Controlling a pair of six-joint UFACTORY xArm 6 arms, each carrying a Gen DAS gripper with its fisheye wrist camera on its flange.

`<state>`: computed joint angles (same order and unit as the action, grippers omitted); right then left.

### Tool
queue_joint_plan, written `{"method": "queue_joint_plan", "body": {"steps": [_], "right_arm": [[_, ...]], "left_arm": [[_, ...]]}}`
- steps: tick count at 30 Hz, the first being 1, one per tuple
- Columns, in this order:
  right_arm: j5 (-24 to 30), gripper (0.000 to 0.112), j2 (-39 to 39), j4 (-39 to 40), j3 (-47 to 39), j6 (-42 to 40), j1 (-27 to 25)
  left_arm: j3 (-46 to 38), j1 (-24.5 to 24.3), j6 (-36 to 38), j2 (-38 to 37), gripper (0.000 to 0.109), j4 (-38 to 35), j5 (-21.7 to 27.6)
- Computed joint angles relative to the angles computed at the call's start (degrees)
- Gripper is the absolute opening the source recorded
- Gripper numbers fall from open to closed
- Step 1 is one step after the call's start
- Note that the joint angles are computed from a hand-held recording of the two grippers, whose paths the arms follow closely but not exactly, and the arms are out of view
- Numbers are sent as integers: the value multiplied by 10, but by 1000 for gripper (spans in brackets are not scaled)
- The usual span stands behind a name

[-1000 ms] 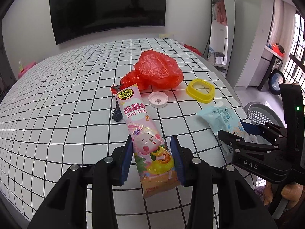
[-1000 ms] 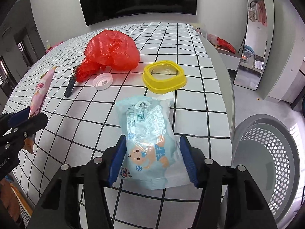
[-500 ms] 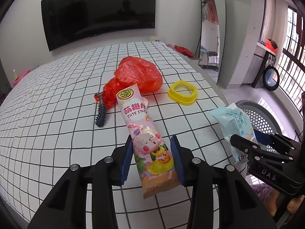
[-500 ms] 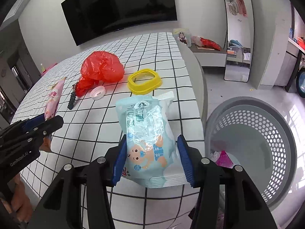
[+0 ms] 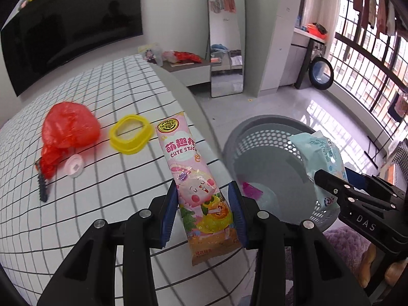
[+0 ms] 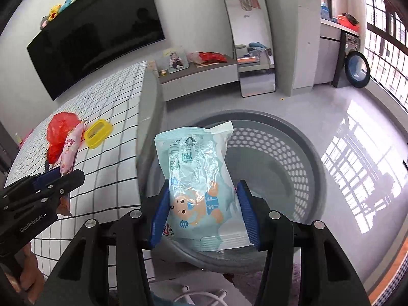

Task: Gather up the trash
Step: 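Open the left tool to drop the snack packet while the right tool drops the wipes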

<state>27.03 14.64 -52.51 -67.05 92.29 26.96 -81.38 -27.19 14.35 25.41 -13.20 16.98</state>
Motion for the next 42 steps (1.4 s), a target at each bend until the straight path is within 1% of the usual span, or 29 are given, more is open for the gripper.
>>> {"method": "queue_joint_plan", "body": {"steps": [3,6,11,13,14,16,17,18,19,20,25,28,30,34,36,38,41,42], "right_arm": [[-8,50,-21,-7,36,25,-19],[-17,50,-31,-16,56,41,-34],[-35,50,-32,-19,70,43,-55],[-40,50,-32,-22,73,44,-61],[-42,50,-32,-25,74,45,-64],[-52,51,-33,-37,78,52,-71],[-57,53,-35,-47,82,61,-74],[-59,56,-39,-56,87,71,-74],[-58,62,-43,-66,91,83,-75],[-59,64,-43,-68,92,87,-76],[-67,64,-44,-64,101,93,-78],[-67,65,-43,-56,101,89,-75],[-66,64,-41,-51,99,85,-73],[-50,64,-35,-42,87,78,-64],[-32,65,-37,-43,85,80,-56],[-14,68,-38,-45,82,81,-48],[-7,68,-39,-45,81,83,-41],[-4,68,-39,-44,79,82,-38]], "left_arm": [[-44,-22,16,31,40,-8,23],[-90,-38,8,64,40,7,44],[-159,-54,-6,112,42,25,75],[-174,-57,-11,122,43,29,80],[-180,-59,-15,127,45,34,80],[-189,-60,-27,133,55,43,81],[-191,-60,-33,134,65,46,80],[-191,-61,-37,135,72,46,78],[-190,-60,-39,135,73,46,74],[-192,-60,-46,136,73,53,76],[-195,-58,-67,138,75,68,80],[-186,-59,-74,133,76,76,75],[-175,-59,-80,127,79,85,67],[-152,-56,-92,113,83,98,47],[-140,-54,-104,106,89,109,37],[-126,-52,-114,97,91,117,26],[-112,-48,-122,89,93,123,18],[-107,-47,-125,85,95,126,15]]}}
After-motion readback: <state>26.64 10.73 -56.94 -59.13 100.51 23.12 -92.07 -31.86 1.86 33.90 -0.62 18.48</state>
